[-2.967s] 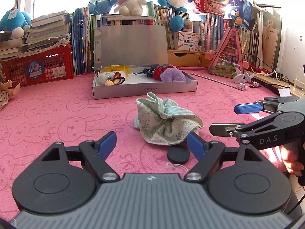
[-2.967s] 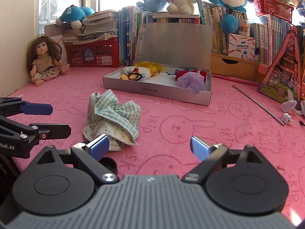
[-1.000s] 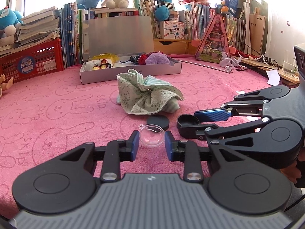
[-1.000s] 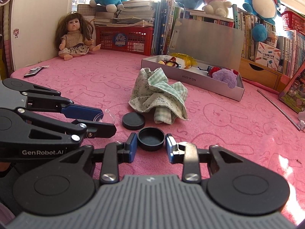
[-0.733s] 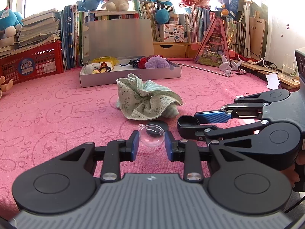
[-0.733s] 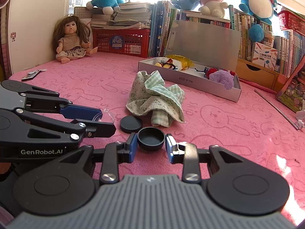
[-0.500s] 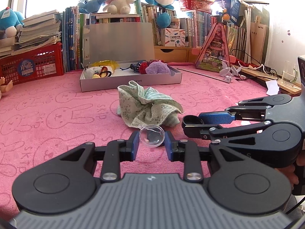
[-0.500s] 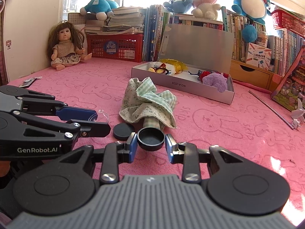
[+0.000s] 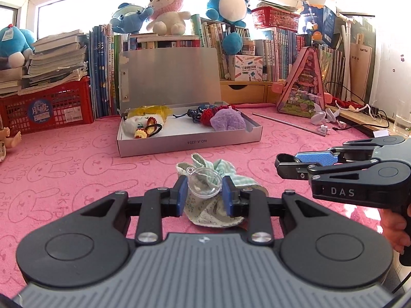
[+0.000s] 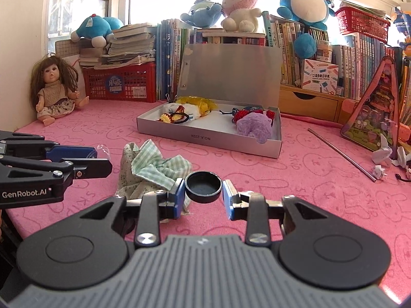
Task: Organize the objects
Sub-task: 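Carry the clear dome in the left tool and black lid in the right tool to the box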
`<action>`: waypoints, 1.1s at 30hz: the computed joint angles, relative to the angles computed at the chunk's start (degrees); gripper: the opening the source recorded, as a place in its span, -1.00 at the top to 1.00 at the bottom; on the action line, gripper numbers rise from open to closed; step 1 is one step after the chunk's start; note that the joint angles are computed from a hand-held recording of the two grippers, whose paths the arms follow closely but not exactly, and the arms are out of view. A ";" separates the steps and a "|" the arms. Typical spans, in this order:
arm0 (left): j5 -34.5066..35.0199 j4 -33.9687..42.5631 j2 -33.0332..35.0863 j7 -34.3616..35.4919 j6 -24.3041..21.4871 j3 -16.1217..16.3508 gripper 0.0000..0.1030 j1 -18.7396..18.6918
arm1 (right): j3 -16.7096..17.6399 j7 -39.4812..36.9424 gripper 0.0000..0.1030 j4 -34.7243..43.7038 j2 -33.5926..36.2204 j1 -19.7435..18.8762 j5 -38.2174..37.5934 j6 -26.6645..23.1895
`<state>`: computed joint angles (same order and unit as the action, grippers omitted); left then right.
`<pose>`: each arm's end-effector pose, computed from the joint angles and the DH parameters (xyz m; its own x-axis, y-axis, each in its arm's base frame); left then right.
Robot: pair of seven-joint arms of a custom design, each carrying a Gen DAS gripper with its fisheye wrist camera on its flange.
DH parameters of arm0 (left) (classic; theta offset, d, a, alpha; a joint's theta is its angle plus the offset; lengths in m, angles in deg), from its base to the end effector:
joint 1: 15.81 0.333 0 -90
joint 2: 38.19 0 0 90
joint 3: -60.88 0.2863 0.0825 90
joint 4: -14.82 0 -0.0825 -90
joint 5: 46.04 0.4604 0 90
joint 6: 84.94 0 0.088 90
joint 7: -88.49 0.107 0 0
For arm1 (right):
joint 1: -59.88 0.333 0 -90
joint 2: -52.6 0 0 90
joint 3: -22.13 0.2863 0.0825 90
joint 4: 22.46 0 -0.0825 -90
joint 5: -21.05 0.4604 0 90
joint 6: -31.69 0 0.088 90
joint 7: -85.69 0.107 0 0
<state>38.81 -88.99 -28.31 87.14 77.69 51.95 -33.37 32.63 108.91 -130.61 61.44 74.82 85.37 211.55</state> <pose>0.6095 -0.3565 0.4469 -0.1369 -0.9906 0.0059 -0.4109 0.0513 -0.9103 0.6551 0.2187 0.4525 0.4469 -0.8946 0.0093 -0.4009 -0.2095 -0.8918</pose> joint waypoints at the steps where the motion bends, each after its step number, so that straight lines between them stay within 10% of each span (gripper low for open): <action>1: -1.17 0.82 0.54 1.03 -0.09 0.03 0.34 0.22 | -1.36 3.51 0.30 0.68 0.67 0.90 -3.46 -0.20; 15: -20.55 16.42 11.78 17.01 1.60 3.32 0.34 0.74 | -8.51 32.69 0.30 14.93 11.04 3.62 -30.49 -5.55; 33: -46.89 52.35 37.13 43.89 -12.83 5.27 0.34 -1.94 | -10.94 49.69 0.29 40.89 28.77 3.82 -44.14 -17.70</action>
